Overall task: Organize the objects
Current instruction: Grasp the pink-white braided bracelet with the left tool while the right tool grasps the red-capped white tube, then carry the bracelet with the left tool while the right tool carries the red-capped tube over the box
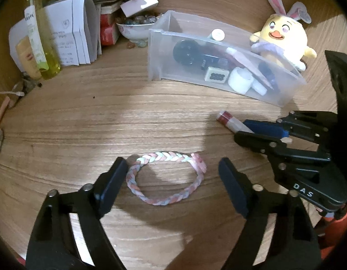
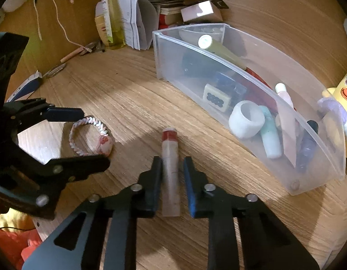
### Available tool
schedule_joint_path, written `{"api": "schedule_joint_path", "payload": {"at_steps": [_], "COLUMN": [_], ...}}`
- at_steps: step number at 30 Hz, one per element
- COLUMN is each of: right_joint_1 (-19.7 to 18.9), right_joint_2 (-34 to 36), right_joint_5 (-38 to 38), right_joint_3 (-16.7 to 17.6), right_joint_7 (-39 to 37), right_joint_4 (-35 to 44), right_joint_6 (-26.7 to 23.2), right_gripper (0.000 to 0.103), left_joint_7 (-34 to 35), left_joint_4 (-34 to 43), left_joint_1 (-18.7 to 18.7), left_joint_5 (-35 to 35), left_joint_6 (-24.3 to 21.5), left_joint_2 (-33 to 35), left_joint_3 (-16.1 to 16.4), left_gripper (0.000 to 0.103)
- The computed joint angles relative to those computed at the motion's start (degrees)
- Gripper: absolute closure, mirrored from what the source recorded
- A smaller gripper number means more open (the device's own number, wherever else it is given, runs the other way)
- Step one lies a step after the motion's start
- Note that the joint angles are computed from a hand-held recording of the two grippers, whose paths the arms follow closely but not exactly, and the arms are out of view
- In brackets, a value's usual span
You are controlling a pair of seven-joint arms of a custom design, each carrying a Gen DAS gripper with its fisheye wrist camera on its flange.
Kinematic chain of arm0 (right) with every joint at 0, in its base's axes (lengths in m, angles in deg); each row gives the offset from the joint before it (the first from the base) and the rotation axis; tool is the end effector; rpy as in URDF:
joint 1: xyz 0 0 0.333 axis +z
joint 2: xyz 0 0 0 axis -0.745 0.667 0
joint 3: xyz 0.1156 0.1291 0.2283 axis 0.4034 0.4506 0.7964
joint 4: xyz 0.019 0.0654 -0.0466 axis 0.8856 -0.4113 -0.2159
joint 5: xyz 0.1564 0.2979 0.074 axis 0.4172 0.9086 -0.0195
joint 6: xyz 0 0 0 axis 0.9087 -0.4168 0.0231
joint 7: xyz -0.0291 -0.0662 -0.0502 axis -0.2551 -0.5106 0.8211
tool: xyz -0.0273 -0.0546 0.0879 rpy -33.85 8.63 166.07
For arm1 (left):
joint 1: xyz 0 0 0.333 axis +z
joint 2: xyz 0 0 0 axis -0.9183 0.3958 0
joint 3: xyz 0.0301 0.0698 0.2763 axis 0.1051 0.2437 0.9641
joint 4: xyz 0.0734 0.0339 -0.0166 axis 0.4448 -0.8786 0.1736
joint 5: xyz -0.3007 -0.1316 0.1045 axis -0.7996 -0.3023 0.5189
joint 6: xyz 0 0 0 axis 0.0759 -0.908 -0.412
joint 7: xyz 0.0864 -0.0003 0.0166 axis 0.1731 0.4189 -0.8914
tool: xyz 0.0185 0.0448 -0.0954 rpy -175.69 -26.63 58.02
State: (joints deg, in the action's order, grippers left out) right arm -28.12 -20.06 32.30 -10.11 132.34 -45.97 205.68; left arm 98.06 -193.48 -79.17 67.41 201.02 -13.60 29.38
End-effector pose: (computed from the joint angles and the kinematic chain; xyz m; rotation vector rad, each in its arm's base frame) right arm 0.5482 0.3040 0.4518 -2.3861 0.8587 -0.2880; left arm 0.4872 -0.2360 0.4445 -1.9480 1.8519 -0.7000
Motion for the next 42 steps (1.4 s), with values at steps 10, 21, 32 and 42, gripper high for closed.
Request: {"api": "schedule_joint_path", "payload": {"at_steps": [10, 21, 32, 42], "right_joint_1": [-0.27, -0.97, -1.93, -1.80], "right_joint_2": [-0.36, -1.77, -5.19, -6.87], "right_joint_5": [1.64, 5.24, 13.37, 19.42], "right_joint_3": [0.72, 1.27, 1.97, 0.89], "right_joint_7": [-2.21, -3.92, -8.53, -11.93], "right_joint_4": [-1.12, -2.21, -3.66, -3.18], "right_joint_6": [1.18, 2.53, 5.52, 7.00], "right_gripper": [0.089, 0.089, 0.089, 0.089], "left_joint_7": [-6.00, -2.99, -7.66, -9.90], "left_joint_4": [1.36, -1.61, 0.13, 5.69], "left_joint_1": [-0.42, 0.74, 2.18, 1.55], "left_joint_5": [6.78, -0.94, 4.80, 9.51], "left_joint_6": [-1.12, 4.11, 6.14, 6.08], "left_joint_2": [0.74, -1.23, -3.34, -1.26], "left_joint_3": [0.31, 0.41, -0.91, -0.41], "left_gripper": [0.073, 0.091, 0.091, 0.091]}}
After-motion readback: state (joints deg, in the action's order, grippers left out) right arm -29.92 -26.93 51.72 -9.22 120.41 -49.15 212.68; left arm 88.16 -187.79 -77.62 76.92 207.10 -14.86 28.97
